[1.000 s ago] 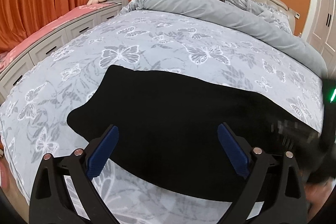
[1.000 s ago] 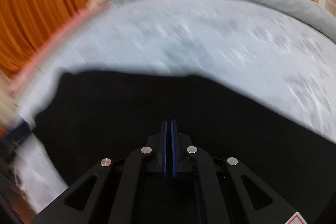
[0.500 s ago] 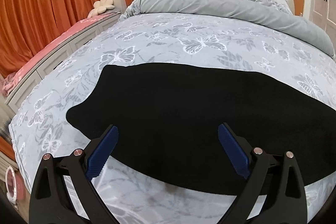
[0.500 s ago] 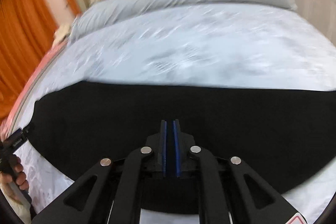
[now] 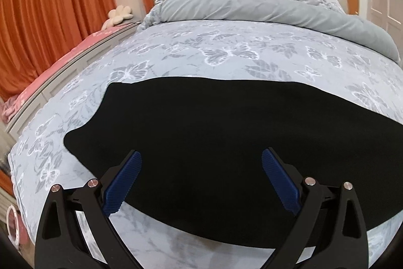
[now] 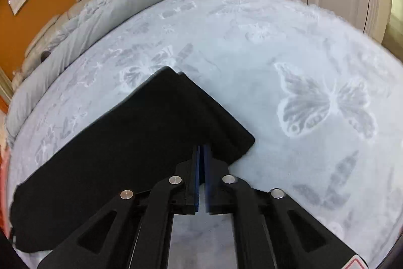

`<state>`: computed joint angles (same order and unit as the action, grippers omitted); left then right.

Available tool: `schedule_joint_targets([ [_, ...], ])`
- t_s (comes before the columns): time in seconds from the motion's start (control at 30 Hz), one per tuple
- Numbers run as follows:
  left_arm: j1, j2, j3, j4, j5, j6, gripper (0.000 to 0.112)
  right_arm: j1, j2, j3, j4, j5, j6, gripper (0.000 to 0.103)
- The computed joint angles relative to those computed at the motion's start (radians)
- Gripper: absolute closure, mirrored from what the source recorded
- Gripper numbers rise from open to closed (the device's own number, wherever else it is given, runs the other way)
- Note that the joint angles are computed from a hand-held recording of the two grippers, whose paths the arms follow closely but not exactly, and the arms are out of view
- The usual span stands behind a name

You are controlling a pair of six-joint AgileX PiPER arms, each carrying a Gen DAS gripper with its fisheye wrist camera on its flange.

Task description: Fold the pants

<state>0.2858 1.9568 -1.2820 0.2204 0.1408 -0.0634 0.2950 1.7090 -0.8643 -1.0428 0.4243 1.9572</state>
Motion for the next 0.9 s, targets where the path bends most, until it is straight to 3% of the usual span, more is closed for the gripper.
schedule_joint_targets([
  [0.03,-0.005,-0.001,0.004,0.003,-0.001,0.0,0.017,0.007,-0.025,0.007,-0.042,0.015,0.014,0.098],
  [0.1,-0.012,-0.005,0.017,-0.036,-0.014,0.049,0.017,0.061,-0.016,-0.029,-0.057,0.114,-0.002,0.075],
  [0.13,-0.016,-0.006,0.023,-0.023,-0.023,0.041,0.017,0.061,-0.001,-0.046,-0.022,0.127,-0.049,0.052],
  [0.17,-0.021,-0.006,0.028,0.029,-0.029,-0.007,0.017,0.067,0.007,-0.049,-0.002,0.132,-0.061,0.049],
  [0.23,-0.025,-0.006,0.032,0.032,-0.033,-0.004,0.017,0.055,0.017,-0.047,0.029,0.123,-0.11,0.051],
  [0.3,-0.024,-0.007,0.035,-0.078,-0.031,0.11,0.017,0.094,0.062,-0.095,0.042,0.178,-0.121,0.083],
  [0.47,-0.028,-0.011,0.039,-0.055,-0.033,0.088,0.017,0.109,0.074,-0.12,0.017,0.187,-0.091,0.086],
  [0.53,-0.028,-0.011,0.038,-0.082,-0.031,0.114,0.017,0.113,0.079,-0.127,0.011,0.199,-0.088,0.079],
  [0.6,-0.027,-0.011,0.037,-0.114,-0.028,0.145,0.017,0.109,0.092,-0.138,0.026,0.203,-0.111,0.078],
  [0.7,-0.028,-0.01,0.04,-0.12,-0.028,0.15,0.017,0.111,0.098,-0.134,-0.001,0.192,-0.087,0.09],
  [0.8,-0.03,-0.009,0.042,-0.083,-0.032,0.116,0.017,0.157,0.044,-0.121,-0.093,0.293,0.006,0.093],
  [0.87,-0.029,-0.01,0.043,-0.084,-0.032,0.114,0.017,0.119,0.036,-0.095,-0.077,0.266,0.009,0.093],
  [0.9,-0.027,-0.009,0.039,-0.145,-0.025,0.174,0.017,0.078,0.061,-0.09,-0.02,0.209,-0.034,0.092],
])
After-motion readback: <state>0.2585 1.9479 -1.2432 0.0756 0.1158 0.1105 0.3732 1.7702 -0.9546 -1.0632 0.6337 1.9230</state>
